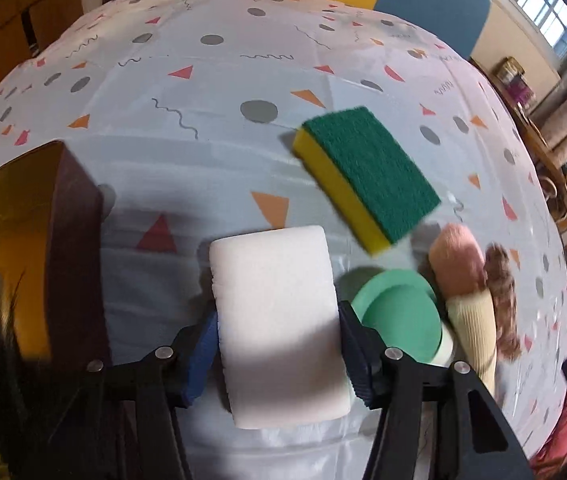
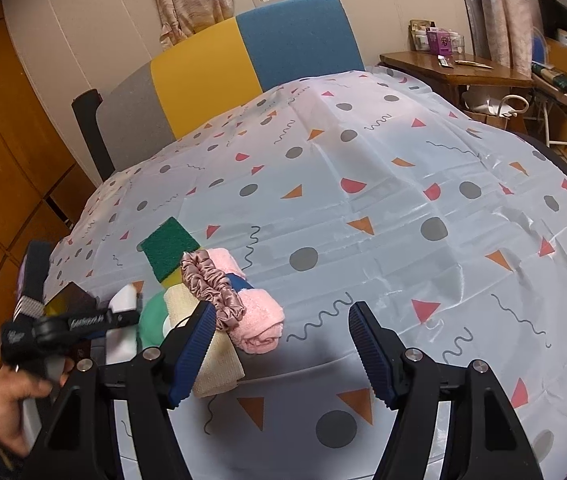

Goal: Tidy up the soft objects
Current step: 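Lift the white sponge with the left gripper while the right gripper grasps the brown satin scrunchie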

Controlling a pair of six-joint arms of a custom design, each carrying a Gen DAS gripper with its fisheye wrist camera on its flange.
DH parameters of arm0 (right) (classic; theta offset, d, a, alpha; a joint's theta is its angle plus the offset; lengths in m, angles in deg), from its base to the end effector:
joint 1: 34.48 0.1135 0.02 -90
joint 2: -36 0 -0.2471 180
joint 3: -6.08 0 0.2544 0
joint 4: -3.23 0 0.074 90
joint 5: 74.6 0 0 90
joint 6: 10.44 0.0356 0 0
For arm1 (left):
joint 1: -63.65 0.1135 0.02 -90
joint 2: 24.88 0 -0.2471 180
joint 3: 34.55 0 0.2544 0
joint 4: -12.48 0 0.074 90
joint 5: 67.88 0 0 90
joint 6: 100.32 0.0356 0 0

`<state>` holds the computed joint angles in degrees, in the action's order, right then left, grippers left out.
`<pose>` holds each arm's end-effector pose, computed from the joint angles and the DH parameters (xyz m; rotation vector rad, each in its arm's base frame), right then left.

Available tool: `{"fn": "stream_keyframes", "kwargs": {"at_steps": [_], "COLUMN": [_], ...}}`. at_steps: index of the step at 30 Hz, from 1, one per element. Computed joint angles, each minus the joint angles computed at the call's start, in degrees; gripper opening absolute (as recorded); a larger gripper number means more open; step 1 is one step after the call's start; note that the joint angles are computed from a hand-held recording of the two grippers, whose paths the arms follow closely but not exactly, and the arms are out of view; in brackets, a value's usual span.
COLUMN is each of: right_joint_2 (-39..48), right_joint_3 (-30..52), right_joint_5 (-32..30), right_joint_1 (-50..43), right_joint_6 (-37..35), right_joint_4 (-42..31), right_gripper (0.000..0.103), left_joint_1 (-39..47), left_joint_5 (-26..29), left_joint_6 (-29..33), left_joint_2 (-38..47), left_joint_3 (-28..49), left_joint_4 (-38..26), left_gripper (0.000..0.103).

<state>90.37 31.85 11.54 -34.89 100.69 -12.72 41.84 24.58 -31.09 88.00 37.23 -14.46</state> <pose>0.1775 0.0011 0.1157 0.4084 2.3251 0.2560 0.3232 -0.1310 0.0723 0.0369 2.7888 -0.2523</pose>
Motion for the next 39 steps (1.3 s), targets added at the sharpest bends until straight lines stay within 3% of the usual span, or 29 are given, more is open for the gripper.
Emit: {"fn": "stream_keyframes", "kwargs": {"at_steps": [6, 11, 15, 17, 21, 27, 34, 36, 37, 39], "right_joint_2": [0.09, -0.45, 0.48, 1.21, 3.15, 12.38, 33.47, 38.84, 40.76, 43.95], "right_joint_3": [-0.3, -0.77, -1.12, -1.23, -0.91, 4.78, 19.42, 23.71, 25.0, 26.92], "right_joint_5": [-0.93, -0.96, -3.44, -3.81, -5.35, -6.56, -7.1, -5.13, -5.29, -8.64], "right_joint_1": [-1.74, -1.48, -1.5, -0.37, 2.2, 5.24, 6.98, 8.01, 8.1, 7.31], "right_joint_6": [0.45, 0.96, 1.23, 1.37, 1.13, 1.15, -0.17, -0.37, -0.65, -1.27], "right_joint_4": [-0.32, -0.69, 0.39, 1.18, 3.23, 5.94, 7.1, 5.56, 5.02, 4.5], "right_gripper": [0.07, 0.07, 0.07, 0.069, 0.06, 0.058, 0.058, 0.047, 0.031, 0.026], "left_joint_1": [-5.49, -16.16, -22.77, -26.09, -24.86, -25.79, -25.51, -25.26, -25.31, -25.31], "left_joint_5": [-2.1, -6.9, -9.7, -14.16, -12.45, -13.39, -12.76, -12.48, -12.48, -12.34], "left_joint_6": [1.3, 0.82, -0.42, 0.52, 1.28, 1.51, 1.2, 1.21, 1.17, 1.19], "left_joint_2": [-11.21, -20.2, -20.33, -19.53, -19.84, -20.04, -20.45, -20.34, -20.44, -20.63], "left_joint_3": [-13.06, -25.41, -31.07, -34.72, -36.82, -38.91, -40.34, -40.41, -40.5, -40.79], "left_joint_4": [3.16, 8.05, 13.03, 20.5, 24.29, 28.36, 30.81, 31.2, 31.25, 31.58], "left_gripper": [0.057, 0.057, 0.057, 0.058, 0.058, 0.059, 0.059, 0.059, 0.059, 0.059]}}
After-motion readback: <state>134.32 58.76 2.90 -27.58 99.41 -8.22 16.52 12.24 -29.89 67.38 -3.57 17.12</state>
